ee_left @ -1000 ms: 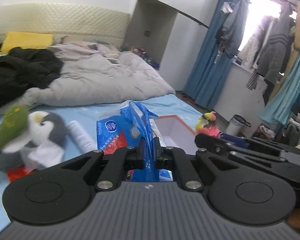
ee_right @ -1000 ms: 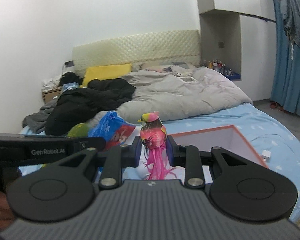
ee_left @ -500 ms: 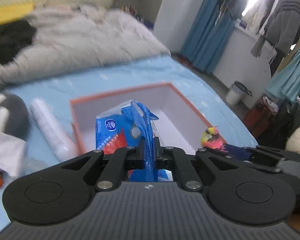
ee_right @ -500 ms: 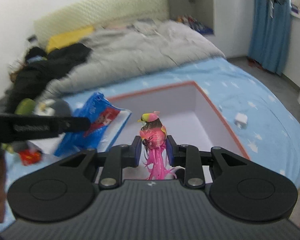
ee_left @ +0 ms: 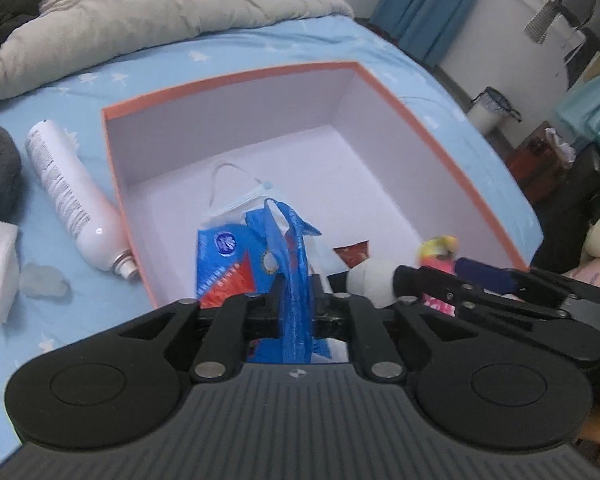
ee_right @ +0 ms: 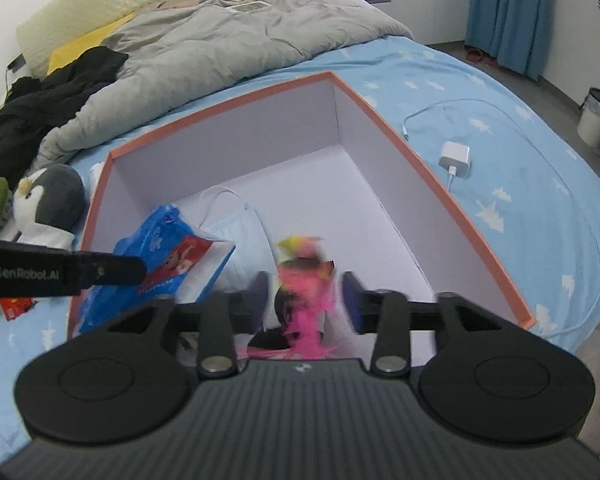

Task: Organize soft objects
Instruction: 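Open both tools to drop the tissue pack and bird into the box, then raise both tools and move back toward the red foil snack packet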

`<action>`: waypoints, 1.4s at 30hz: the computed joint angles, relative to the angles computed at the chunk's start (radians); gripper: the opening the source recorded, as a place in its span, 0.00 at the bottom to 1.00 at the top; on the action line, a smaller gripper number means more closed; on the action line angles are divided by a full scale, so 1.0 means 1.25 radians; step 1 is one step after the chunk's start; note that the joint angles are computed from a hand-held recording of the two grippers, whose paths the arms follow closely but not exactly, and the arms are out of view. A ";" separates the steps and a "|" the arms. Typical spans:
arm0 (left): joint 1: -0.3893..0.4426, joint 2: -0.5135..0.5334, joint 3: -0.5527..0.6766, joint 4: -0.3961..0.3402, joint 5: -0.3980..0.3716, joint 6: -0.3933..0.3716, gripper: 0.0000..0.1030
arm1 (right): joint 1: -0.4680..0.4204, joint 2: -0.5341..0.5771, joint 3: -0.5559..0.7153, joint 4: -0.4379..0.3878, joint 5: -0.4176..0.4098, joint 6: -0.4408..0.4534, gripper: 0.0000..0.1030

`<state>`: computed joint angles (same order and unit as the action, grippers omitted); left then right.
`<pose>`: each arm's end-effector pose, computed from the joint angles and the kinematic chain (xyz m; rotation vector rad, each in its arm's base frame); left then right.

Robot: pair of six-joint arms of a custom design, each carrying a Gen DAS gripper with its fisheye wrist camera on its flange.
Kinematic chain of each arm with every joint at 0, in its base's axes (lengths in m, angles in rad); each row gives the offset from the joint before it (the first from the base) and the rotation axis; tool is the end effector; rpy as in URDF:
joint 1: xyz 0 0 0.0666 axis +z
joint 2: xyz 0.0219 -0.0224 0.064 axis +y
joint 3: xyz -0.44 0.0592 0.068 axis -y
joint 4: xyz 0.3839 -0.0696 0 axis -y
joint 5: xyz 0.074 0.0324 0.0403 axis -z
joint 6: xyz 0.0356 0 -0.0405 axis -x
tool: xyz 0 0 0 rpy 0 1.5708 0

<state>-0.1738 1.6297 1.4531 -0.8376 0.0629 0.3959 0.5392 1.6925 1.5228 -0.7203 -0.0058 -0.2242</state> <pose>0.5425 -0.0979 0.4053 -0.2659 2.5964 -0.2883 0.5064 0.3028 0.4090 -0.3933 2.4600 0.3354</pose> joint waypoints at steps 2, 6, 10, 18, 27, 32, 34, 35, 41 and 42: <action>0.001 -0.012 -0.010 0.009 0.001 0.003 0.38 | -0.002 -0.003 -0.003 0.008 -0.012 -0.003 0.55; 0.001 -0.041 -0.012 0.011 -0.015 -0.020 0.41 | 0.002 -0.015 -0.004 0.014 -0.017 0.002 0.55; -0.005 -0.086 -0.028 0.035 -0.059 -0.059 0.42 | 0.011 -0.044 -0.016 0.043 -0.012 0.003 0.56; -0.017 -0.208 -0.108 0.088 -0.111 -0.100 0.42 | 0.046 -0.122 -0.067 0.131 -0.005 0.013 0.56; -0.028 -0.368 -0.229 0.151 -0.145 -0.112 0.42 | 0.125 -0.206 -0.140 0.225 0.027 0.048 0.56; -0.028 -0.452 -0.286 0.142 -0.177 -0.133 0.42 | 0.166 -0.238 -0.178 0.269 0.039 0.042 0.59; -0.022 -0.484 -0.309 0.141 -0.169 -0.127 0.42 | 0.185 -0.249 -0.193 0.281 0.050 0.043 0.62; -0.020 -0.502 -0.322 0.139 -0.171 -0.124 0.42 | 0.193 -0.254 -0.201 0.287 0.049 0.039 0.62; -0.019 -0.599 -0.391 0.132 -0.217 -0.099 0.42 | 0.243 -0.272 -0.236 0.303 0.064 0.025 0.62; -0.021 -0.615 -0.400 0.128 -0.225 -0.095 0.42 | 0.251 -0.274 -0.239 0.304 0.065 0.018 0.62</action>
